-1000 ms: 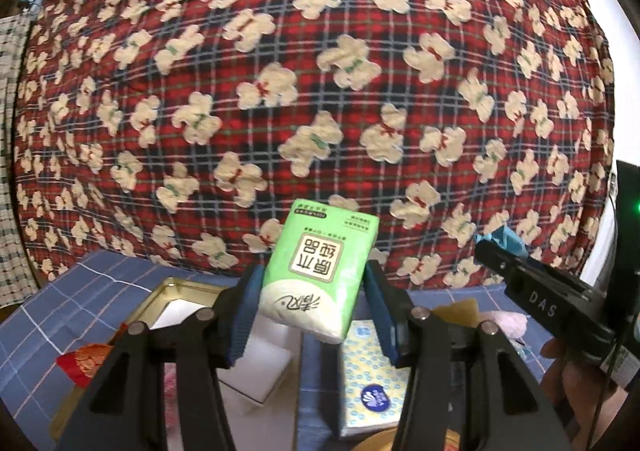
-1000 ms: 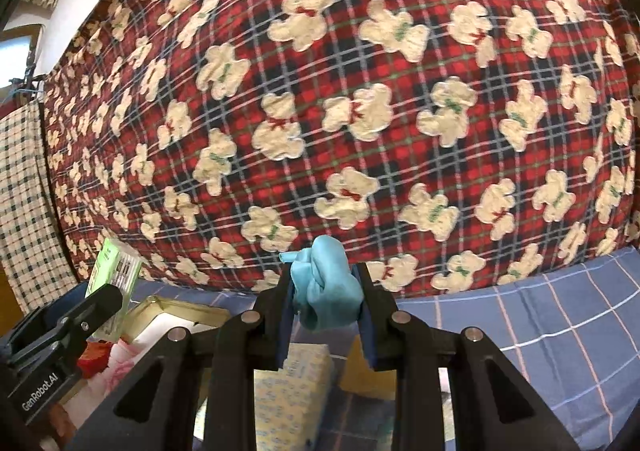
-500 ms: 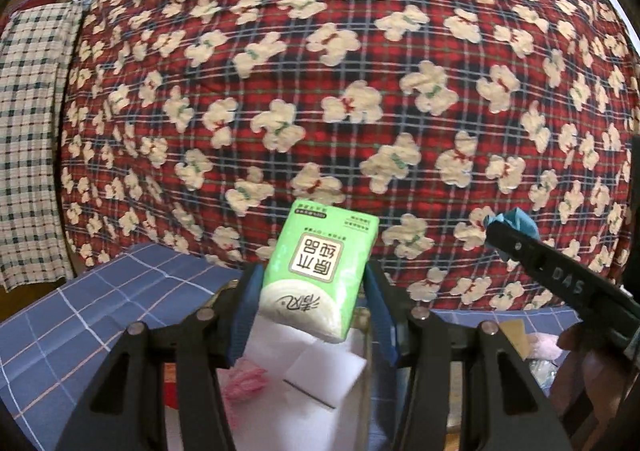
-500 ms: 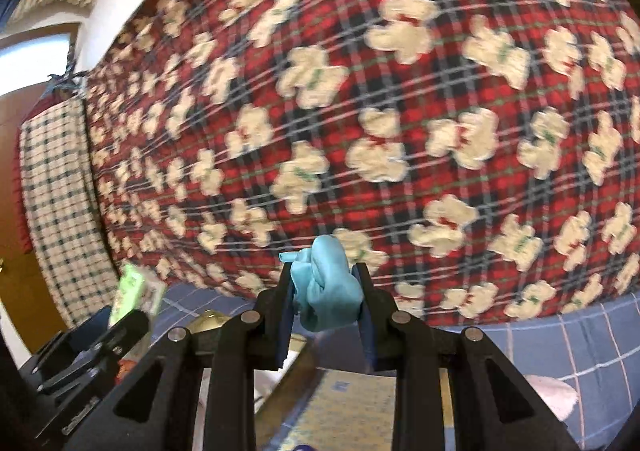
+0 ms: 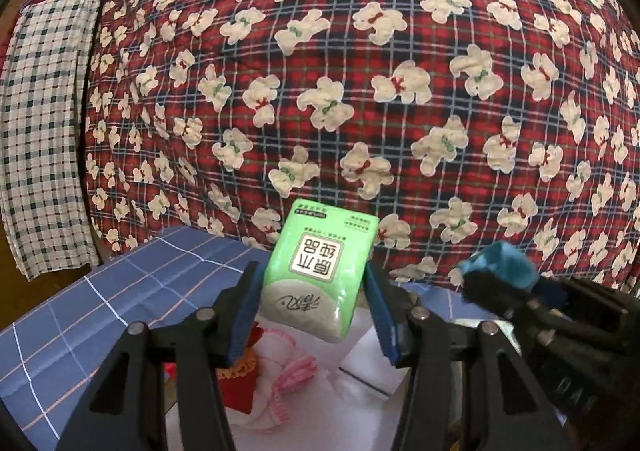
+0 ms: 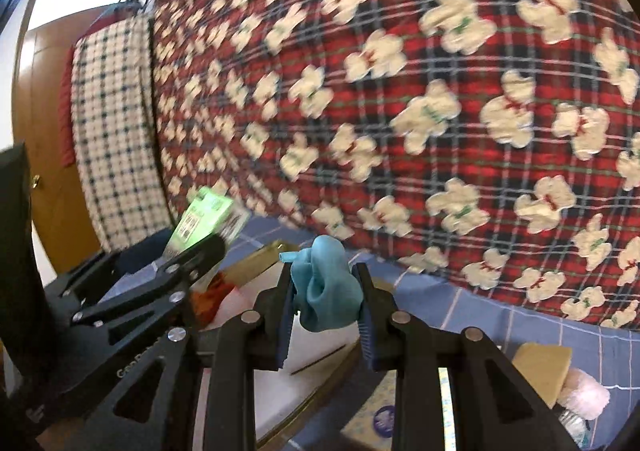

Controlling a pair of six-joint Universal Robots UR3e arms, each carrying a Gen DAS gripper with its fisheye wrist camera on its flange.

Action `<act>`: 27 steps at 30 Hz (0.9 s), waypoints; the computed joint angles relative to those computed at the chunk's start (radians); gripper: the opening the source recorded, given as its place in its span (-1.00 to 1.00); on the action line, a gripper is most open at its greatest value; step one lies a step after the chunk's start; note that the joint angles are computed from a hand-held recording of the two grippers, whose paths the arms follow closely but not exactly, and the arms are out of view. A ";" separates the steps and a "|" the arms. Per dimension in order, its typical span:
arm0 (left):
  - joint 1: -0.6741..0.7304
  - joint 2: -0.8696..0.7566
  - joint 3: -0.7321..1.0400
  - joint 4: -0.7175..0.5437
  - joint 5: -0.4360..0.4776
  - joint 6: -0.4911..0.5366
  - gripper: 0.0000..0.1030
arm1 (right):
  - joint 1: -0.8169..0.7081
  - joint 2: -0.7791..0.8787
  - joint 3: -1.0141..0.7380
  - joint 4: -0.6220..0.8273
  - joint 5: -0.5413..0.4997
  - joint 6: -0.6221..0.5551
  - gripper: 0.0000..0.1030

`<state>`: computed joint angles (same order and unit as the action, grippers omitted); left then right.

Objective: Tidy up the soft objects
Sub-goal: 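Lower both tools into the tray and open them to release the cloth and pack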

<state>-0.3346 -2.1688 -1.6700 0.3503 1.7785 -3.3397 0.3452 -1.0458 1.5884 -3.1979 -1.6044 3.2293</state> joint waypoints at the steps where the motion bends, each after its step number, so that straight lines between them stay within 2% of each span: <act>1: 0.001 0.001 -0.003 -0.006 0.004 0.004 -0.01 | 0.002 0.006 -0.010 0.015 0.007 -0.004 -0.41; 27: 0.044 0.019 -0.041 -0.101 0.012 0.006 -0.01 | 0.050 0.071 -0.148 0.297 0.061 -0.137 -0.41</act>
<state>-0.2904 -2.1495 -1.7112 0.2492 1.7902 -3.3339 0.3947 -0.9747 1.4408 -2.9008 -1.5434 3.0921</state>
